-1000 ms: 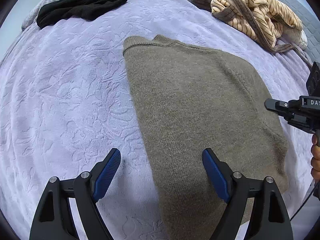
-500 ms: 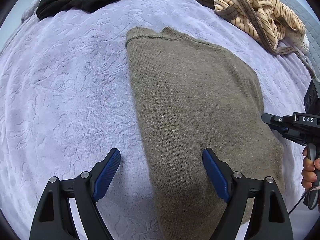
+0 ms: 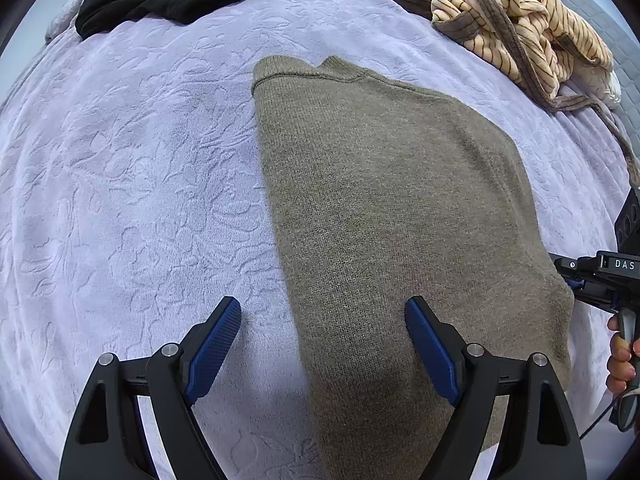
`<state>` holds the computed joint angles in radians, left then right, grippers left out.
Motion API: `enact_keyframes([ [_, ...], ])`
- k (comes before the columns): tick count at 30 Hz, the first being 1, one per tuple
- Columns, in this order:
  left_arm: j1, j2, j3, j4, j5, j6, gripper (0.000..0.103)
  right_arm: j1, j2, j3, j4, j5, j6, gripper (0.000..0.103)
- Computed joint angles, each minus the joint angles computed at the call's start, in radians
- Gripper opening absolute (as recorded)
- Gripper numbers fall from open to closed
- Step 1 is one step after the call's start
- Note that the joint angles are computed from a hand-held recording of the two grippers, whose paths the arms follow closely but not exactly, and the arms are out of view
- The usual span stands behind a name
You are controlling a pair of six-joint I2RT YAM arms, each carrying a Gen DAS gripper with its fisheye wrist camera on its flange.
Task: Fold small clothes
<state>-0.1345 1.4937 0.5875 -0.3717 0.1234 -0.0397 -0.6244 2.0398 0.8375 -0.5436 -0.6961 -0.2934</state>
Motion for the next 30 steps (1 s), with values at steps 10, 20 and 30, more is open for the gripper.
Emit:
enact_keyframes([
  [10, 0.004, 0.004, 0.004, -0.004, 0.002, -0.003, 0.085, 0.005, -0.027, -0.002, -0.028, -0.012, -0.020, 0.046],
  [20, -0.019, -0.005, -0.005, -0.011, -0.048, -0.032, 0.103, -0.005, -0.011, -0.005, -0.022, -0.018, -0.020, 0.047],
  [30, 0.020, 0.047, 0.016, -0.019, 0.005, -0.039, 0.103, -0.004, -0.005, -0.007, -0.016, -0.018, -0.038, 0.048],
])
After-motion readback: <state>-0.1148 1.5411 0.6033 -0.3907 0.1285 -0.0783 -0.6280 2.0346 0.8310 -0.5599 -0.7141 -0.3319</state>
